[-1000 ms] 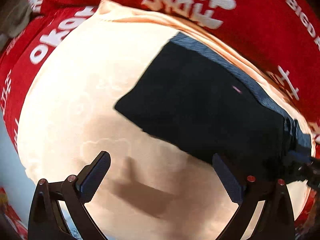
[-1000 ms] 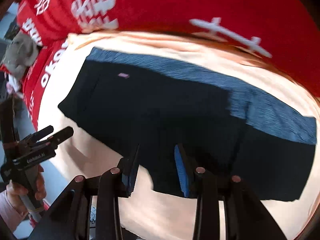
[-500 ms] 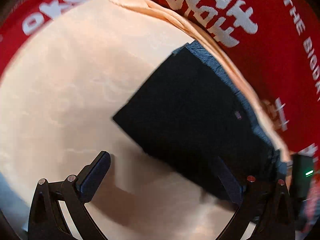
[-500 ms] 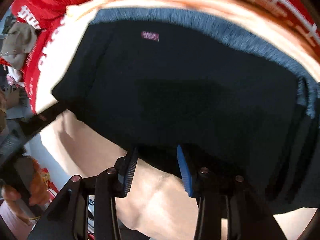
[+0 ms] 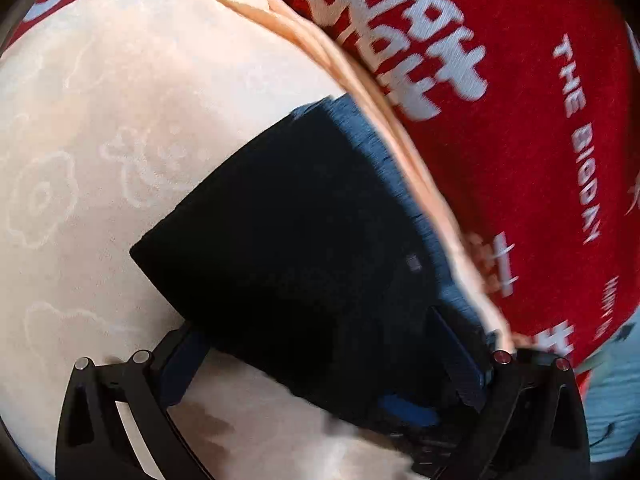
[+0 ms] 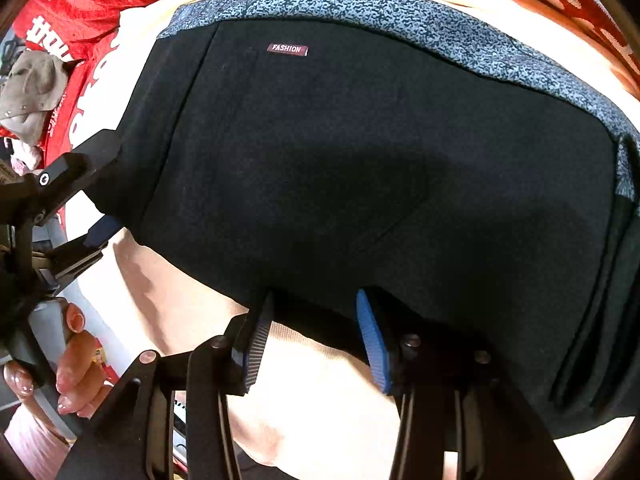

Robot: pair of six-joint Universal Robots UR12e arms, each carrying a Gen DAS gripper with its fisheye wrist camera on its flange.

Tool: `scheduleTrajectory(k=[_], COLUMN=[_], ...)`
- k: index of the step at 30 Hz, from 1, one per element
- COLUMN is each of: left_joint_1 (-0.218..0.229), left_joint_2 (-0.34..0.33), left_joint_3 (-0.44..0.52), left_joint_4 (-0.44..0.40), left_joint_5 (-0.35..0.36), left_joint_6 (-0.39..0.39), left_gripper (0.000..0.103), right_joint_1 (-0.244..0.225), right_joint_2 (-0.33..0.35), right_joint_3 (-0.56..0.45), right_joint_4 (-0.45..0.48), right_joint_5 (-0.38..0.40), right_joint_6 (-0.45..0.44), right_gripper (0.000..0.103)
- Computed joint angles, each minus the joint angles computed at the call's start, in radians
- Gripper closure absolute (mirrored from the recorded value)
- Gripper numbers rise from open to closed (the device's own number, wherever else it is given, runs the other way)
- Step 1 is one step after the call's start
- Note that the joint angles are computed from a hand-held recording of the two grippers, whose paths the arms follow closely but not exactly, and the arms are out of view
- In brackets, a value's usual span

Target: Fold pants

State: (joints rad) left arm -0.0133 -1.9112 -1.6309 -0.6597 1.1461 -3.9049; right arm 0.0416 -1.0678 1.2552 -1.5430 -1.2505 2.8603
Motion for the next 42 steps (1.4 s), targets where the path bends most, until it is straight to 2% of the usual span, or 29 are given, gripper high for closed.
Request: scheduleTrajectory(k=[1,3,5,9,10,12,13,14,16,17,18,19,20,22,24,25,26,30,33,36,37,40,42], left_joint_1=[-0.002,-0.008,-0.021,-0.031,-0.039,-0.064,-0.079,-0.087,-0.104,-0.126,-0.146,-0.170,-0.186,-0.214,-0.229,-0.234,-0.236,-0.239,-0.236,-0.234,-0.234,-0.229,-0.232], left_joint_2=[-0.005,-0.015,-0.032,-0.053,-0.055,-0.070,-0.077,-0.081,-0.079,-0.082,-0.085,-0.088,-0.089,-0.088,-0.088,-0.087,-0.081,-0.083,-0.083,-0.079,-0.076,-0.067,-0.061], left_joint_3=[-0.001,0.015,0.047,0.086,0.102,0.158,0.184,0.198,0.202,0.215,0.221,0.224,0.221,0.204,0.196,0.193,0.187,0.189,0.188,0.178,0.174,0.167,0.162], left_joint_4=[0.053,0.056,-0.021,-0.115,-0.142,-0.249,-0.299,-0.325,-0.318,-0.317,-0.308,-0.289,-0.267,-0.203,-0.170,-0.163,-0.157,-0.159,-0.159,-0.143,-0.140,-0.146,-0.125], left_joint_5=[-0.011,-0.012,0.033,0.081,0.115,0.219,0.285,0.318,0.373,0.442,0.500,0.567,0.607,0.664,0.683,0.691,0.696,0.699,0.696,0.698,0.696,0.664,0.656], left_joint_6=[-0.023,0.011,0.061,0.073,0.091,0.168,0.207,0.244,0.307,0.379,0.441,0.518,0.576,0.703,0.784,0.809,0.828,0.840,0.838,0.849,0.851,0.838,0.860], left_gripper=[0.001,0.001,0.001,0.003,0.011,0.029,0.045,0.049,0.054,0.056,0.056,0.056,0.056,0.056,0.056,0.056,0.056,0.056,0.056,0.056,0.056,0.056,0.056], right_joint_1=[0.000,-0.002,0.004,-0.016,-0.022,-0.040,-0.049,-0.055,-0.066,-0.071,-0.074,-0.074,-0.070,-0.055,-0.032,-0.014,0.000,0.066,0.109,0.136,0.141,0.147,0.134], right_joint_2=[0.000,-0.001,0.006,-0.008,-0.015,-0.029,-0.031,-0.030,-0.019,-0.006,0.009,0.030,0.047,0.110,0.182,0.237,0.285,0.392,0.465,0.505,0.521,0.532,0.501], right_joint_3=[0.001,0.004,-0.004,0.003,0.009,0.011,0.005,-0.006,-0.047,-0.080,-0.120,-0.169,-0.207,-0.339,-0.480,-0.584,-0.671,-0.863,-0.979,-1.025,-1.046,-1.044,-0.981], right_joint_4=[-0.001,-0.003,-0.005,-0.011,-0.027,-0.072,-0.085,-0.089,-0.083,-0.067,-0.045,-0.016,0.010,0.120,0.255,0.359,0.435,0.603,0.695,0.733,0.757,0.789,0.763], right_joint_5=[0.000,0.003,0.010,0.029,0.026,0.036,0.045,0.053,0.074,0.088,0.109,0.129,0.138,0.169,0.183,0.171,0.146,0.094,0.042,-0.015,-0.032,-0.073,-0.036], right_joint_6=[0.000,-0.002,0.004,0.002,0.004,0.014,0.023,0.033,0.045,0.039,0.029,0.016,0.006,-0.056,-0.124,-0.163,-0.192,-0.289,-0.324,-0.327,-0.328,-0.321,-0.317], right_gripper=[0.055,0.055,0.055,0.055,0.055,0.055,0.055,0.055,0.055,0.053,0.049,0.035,0.029,0.028,0.028,0.028,0.028,0.028,0.028,0.028,0.029,0.081,0.083])
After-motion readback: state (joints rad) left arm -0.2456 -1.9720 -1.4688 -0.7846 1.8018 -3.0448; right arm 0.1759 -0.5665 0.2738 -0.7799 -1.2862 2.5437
